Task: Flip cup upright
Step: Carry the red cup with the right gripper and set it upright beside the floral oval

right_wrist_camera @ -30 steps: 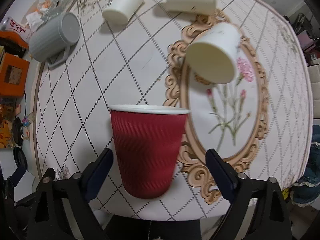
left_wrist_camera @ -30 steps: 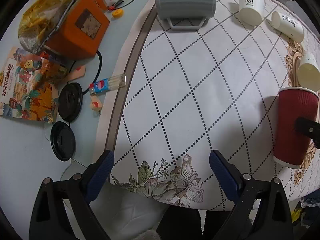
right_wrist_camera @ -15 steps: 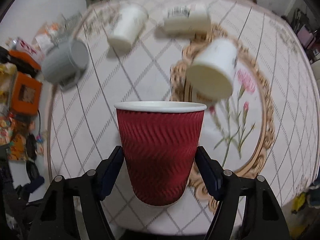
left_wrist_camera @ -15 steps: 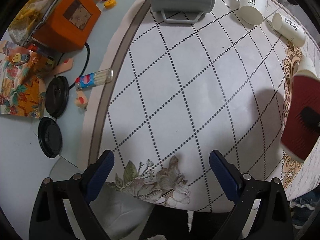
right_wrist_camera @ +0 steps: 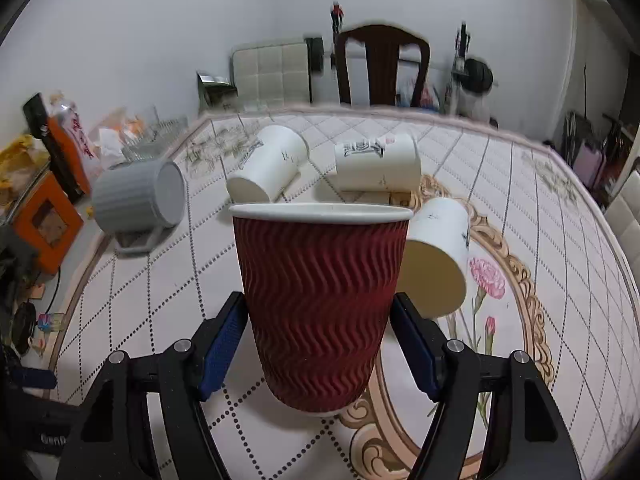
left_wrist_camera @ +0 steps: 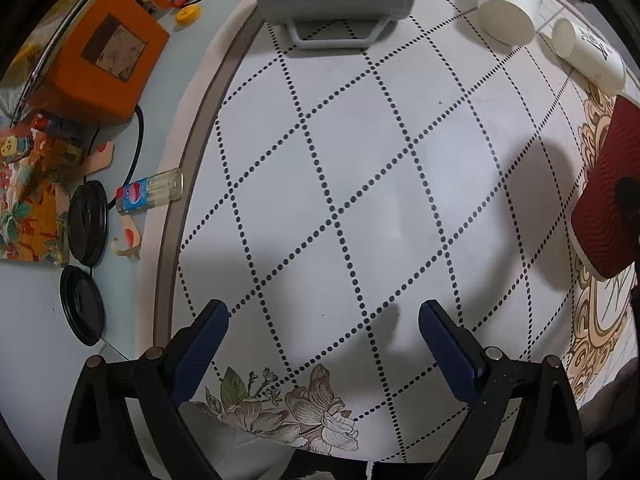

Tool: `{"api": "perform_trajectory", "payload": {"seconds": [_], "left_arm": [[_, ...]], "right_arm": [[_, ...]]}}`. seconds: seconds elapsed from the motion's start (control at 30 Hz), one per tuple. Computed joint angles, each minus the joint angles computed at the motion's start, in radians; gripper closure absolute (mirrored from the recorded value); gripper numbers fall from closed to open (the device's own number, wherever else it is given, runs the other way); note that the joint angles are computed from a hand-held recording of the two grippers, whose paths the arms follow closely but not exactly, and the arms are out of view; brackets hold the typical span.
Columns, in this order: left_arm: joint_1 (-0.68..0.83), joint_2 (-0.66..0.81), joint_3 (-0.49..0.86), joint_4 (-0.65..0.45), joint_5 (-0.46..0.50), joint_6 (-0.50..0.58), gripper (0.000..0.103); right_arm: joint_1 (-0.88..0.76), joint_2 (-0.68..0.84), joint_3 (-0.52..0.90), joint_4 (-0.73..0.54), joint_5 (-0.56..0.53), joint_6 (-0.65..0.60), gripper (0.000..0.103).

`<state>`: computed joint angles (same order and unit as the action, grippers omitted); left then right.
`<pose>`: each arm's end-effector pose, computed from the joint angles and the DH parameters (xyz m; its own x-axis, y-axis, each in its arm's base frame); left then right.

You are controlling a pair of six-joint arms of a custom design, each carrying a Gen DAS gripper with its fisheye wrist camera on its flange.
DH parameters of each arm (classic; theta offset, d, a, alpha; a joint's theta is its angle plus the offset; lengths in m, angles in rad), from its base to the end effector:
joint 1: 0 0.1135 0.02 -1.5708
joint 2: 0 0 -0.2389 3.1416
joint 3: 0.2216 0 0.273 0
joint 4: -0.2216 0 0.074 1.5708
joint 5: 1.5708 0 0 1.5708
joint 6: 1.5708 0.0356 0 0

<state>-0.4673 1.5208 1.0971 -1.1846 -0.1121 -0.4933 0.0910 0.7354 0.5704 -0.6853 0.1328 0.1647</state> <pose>0.2441 -0.1187 0.1880 -0.9995 -0.0227 -0.0199 -0.0249 0.9929 0.1162 0.1872 0.0123 0.2071 -0.7387 0.0958 -0.6671 0.1197 0.9928 0.0100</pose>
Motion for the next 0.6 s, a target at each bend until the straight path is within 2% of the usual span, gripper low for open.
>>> {"api": "perform_trajectory", "payload": {"seconds": [0.33,0.47,0.6], "left_arm": [[-0.103,-0.117,-0.082,-0.011,-0.007,-0.043,0.006],[-0.14,-0.184,-0.11,-0.036,-0.015,-0.063,0.006],[-0.158,-0.224,-0.075,-0.086,-0.038,-0.077,0.006]], "right_arm": [[0.01,-0.144,-0.018,-0.191,-0.022,0.009,0.026],[0.026,-0.183,-0.006,-0.273,-0.002,0.018,0.017],[0.033,-0.212,0.04,-0.363,0.012,0.024,0.009]]}}
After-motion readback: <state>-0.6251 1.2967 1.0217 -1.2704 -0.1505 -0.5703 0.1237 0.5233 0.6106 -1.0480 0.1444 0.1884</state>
